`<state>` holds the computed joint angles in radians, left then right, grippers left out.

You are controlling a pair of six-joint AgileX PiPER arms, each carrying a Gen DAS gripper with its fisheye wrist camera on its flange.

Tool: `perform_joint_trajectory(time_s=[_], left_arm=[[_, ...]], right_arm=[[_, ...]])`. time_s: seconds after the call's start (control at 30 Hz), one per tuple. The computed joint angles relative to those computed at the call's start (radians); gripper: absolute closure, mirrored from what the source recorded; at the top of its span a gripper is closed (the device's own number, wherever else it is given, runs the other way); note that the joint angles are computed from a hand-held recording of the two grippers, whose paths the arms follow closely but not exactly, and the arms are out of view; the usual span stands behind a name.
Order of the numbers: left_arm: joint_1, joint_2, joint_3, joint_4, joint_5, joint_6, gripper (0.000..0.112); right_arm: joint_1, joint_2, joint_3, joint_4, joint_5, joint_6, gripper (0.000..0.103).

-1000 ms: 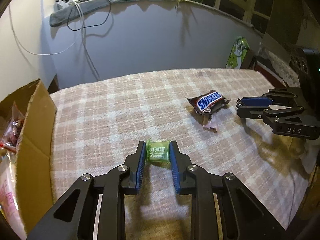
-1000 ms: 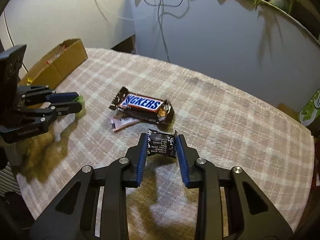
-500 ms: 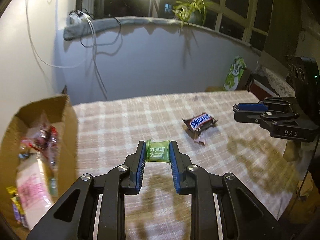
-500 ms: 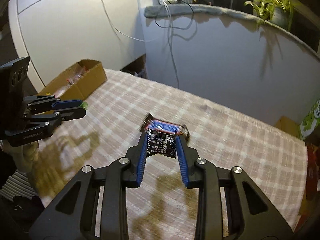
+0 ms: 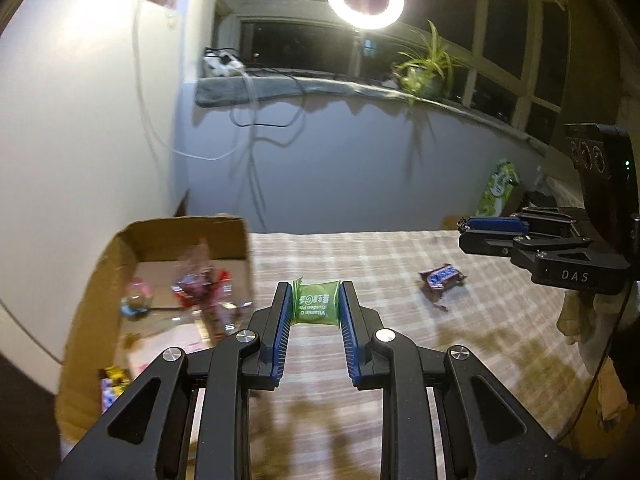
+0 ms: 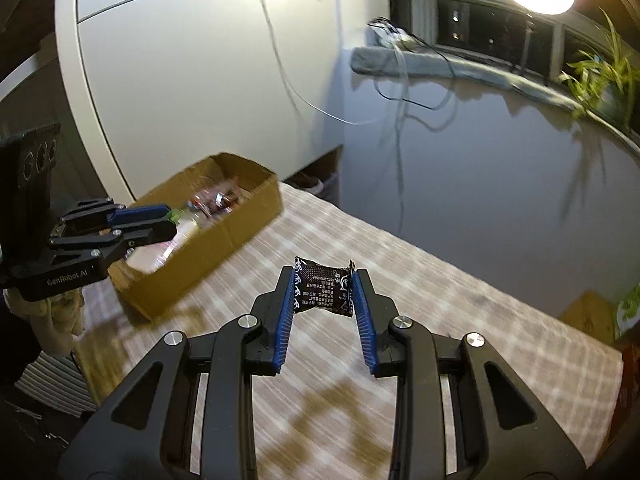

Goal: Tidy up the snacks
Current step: 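Carry the green packet and black candy over the cardboard box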

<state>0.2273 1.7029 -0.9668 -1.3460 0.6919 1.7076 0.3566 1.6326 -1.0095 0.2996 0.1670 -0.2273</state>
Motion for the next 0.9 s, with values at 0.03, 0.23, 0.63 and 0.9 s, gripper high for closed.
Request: perform_joint_trajectory(time_s=[0.03,0.23,0.63,0.9], left_arm=[[0.016,0.005,-0.006,0.0,0.003,0.002,0.09],[0.095,0.035,-0.041,0.011,0.017,0.006,0.09],[0.184,0.117,-0.13,0.036,0.02,-0.016,0.09],[0.203,0.158,-0.174,0.039,0.021,-0.022,0.09]], right_arm=[[0.012,0.016,-0.025,-0.017,0.004,0.019,0.073],[0.086,0.139,-0.205,-0.154,0.054,0.167,0.073],[0.156,0.413,-0.612,-0.176,0.218,0.198,0.073],[0.189,0.566,-0.839,-0.169,0.321,0.203,0.073]])
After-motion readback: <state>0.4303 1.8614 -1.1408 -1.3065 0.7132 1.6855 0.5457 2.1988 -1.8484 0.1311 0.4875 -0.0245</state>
